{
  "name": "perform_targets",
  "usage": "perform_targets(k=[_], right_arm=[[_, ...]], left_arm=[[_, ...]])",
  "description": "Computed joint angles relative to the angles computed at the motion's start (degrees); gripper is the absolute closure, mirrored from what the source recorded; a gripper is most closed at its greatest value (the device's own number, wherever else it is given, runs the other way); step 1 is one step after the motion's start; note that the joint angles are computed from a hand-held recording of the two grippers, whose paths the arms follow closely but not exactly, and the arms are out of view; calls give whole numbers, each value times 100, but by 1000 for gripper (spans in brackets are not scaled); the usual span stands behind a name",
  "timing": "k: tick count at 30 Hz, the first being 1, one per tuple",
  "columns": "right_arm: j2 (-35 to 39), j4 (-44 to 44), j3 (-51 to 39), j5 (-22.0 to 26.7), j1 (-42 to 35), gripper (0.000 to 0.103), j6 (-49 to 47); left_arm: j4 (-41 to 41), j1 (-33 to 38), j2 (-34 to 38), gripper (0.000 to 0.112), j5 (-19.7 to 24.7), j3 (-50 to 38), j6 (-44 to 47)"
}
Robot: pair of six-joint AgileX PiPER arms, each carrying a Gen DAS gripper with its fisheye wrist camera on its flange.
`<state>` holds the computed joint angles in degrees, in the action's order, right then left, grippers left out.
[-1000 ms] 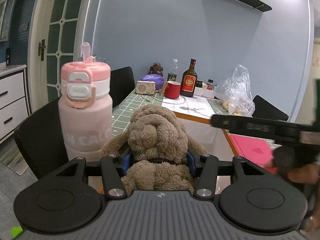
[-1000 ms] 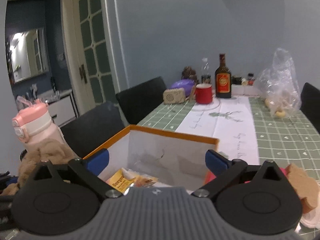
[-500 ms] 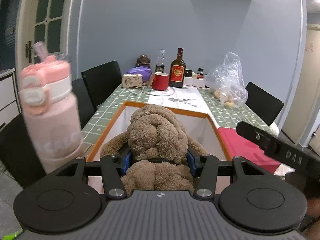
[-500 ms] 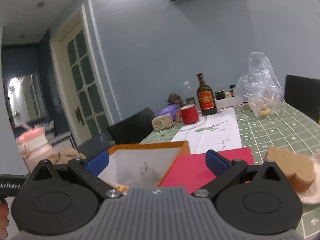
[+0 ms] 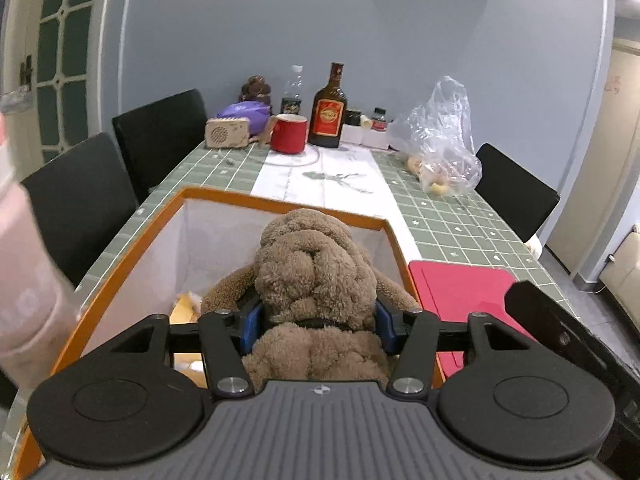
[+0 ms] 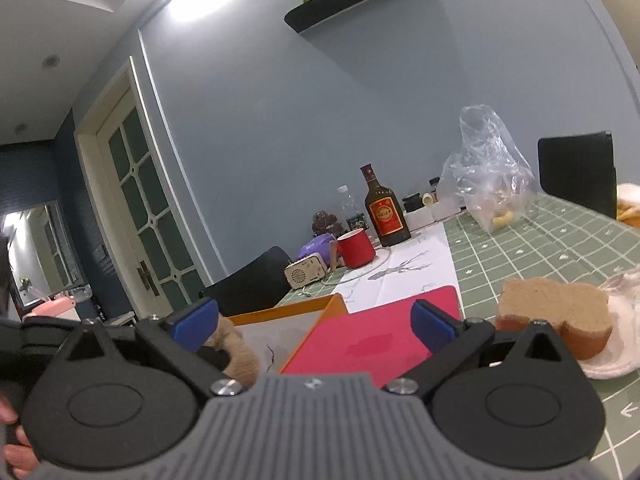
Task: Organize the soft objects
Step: 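Lower the plastic bundle into the shoebox and open the right gripper, then lower the teddy bear into the shoebox and open the left gripper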
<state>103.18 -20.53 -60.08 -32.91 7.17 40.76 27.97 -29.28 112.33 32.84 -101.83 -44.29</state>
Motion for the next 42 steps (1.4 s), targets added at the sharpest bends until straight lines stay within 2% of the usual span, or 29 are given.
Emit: perform_targets(k=[1,2,3,4,5,9,14,17,24,26,28,32,37,42], right_arm=[[-27,149,28,43,36,3,-174],[-42,332,26,117,88,3,-402],[-61,483,42,154,131,3,-612],[-86,600,70,165,160,3,-789],[-89,644,75,162,164,3,-880],[-121,583,114,85,137,3,-858],[-127,731,119,168,134,3,-961],[-169,751,171,136,123,3,-935],[-234,712,305,-98,75,3,-890],[-294,529,216,199,51,3,-499],[-446,461,231,352,31,3,-198],[-900,377,528,87,-55,3,-173],[-1514,206,893,43,-225,3,-488],[-2004,137,1181,314,-524,3,-713]], left_arm=[[328,-35,98,33,-59,-81,-152],[710,-80,198,15,-109,-151,-304],[1043,-138,276,9,-35,-227,-474],[1220,-222,358,9,220,-377,-568],[1402,-271,339,9,246,-331,-743],[3086,-472,-67,9,-223,575,-2131],[4299,-774,-424,9,-10,1107,-3043],[4356,-897,-583,9,189,1204,-2915],[4550,-990,-1122,9,102,1674,-3298],[4498,-963,-1283,9,-38,1800,-3339],[4334,-967,-1409,9,-63,1862,-3279],[4172,-1023,-1656,9,-90,2003,-3154],[4529,-1288,-1817,9,167,2137,-3427],[4075,-1432,-1971,9,-231,2126,-2986]])
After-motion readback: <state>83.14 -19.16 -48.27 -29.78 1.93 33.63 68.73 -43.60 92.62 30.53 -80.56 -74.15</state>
